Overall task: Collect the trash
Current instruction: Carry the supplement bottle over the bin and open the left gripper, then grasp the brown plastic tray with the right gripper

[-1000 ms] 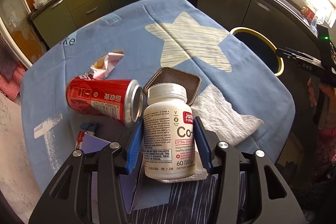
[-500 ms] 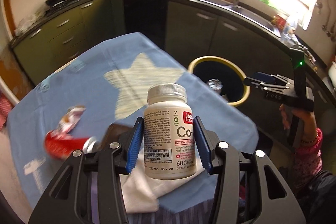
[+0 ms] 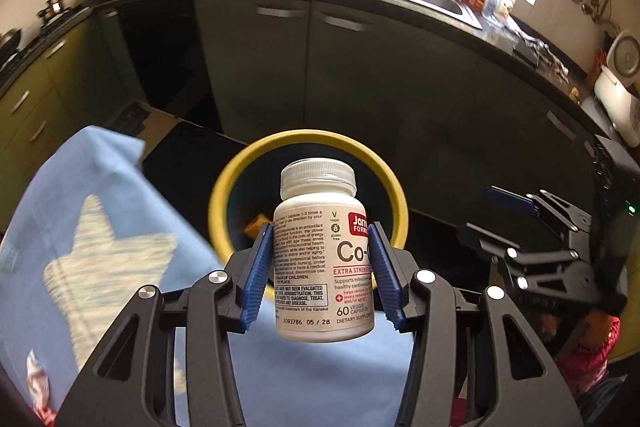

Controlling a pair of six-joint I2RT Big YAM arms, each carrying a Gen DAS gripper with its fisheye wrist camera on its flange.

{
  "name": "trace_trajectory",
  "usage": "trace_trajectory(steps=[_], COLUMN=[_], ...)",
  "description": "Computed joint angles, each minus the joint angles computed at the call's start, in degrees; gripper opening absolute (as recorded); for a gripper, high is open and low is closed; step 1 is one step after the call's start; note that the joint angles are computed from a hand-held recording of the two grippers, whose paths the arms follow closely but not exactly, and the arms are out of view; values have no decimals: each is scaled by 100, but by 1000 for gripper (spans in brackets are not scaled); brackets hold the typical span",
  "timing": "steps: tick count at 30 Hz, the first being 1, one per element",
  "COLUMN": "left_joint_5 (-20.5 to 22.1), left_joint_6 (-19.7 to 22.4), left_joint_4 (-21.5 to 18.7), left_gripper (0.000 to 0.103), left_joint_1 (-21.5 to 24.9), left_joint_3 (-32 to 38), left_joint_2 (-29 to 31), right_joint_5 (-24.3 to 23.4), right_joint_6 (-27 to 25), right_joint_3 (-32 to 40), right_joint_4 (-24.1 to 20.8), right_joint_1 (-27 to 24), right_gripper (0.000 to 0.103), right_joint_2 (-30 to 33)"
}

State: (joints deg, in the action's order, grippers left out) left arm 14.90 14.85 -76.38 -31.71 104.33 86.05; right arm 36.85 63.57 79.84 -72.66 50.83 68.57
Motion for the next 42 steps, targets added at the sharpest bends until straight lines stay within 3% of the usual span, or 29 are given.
trace_trajectory(steps=[1,3,4,9,15,21,27,33,38,42], left_joint_5=[-14,-163,-283,-123,197,766,1436,1787,1853,2037], left_joint_6=[-54,-132,-206,-425,-485,-390,-260,-24,-156,-165], left_joint_4=[-12,113,272,437,659,824,1126,1619,1999,2115], left_gripper=[48,70,73,77,82,94,98,98,98,98], left_joint_1=[-101,-244,-300,-161,416,1480,3066,4528,5324,5803], left_joint_3=[104,200,213,267,-254,-724,-1099,-1493,-1763,-1922], left_joint_2=[164,353,399,300,-486,-1325,-1865,-2016,-1880,-1770], right_joint_5=[-19,-60,-79,-182,-291,-424,-674,-1572,-2108,-2377], right_joint_6=[26,54,50,-3,-178,-558,-1168,-2343,-3349,-4238], right_joint_3=[-20,-98,-121,-214,-138,271,1046,2106,3525,4676], right_joint_4=[-5,19,37,135,304,329,314,787,798,698], right_joint_1=[-17,-41,-54,-94,-93,3,143,289,485,621], right_gripper=[69,69,69,69,69,70,70,70,70,85], right_joint_2=[-13,-62,-75,-110,19,403,1086,2030,3090,3911])
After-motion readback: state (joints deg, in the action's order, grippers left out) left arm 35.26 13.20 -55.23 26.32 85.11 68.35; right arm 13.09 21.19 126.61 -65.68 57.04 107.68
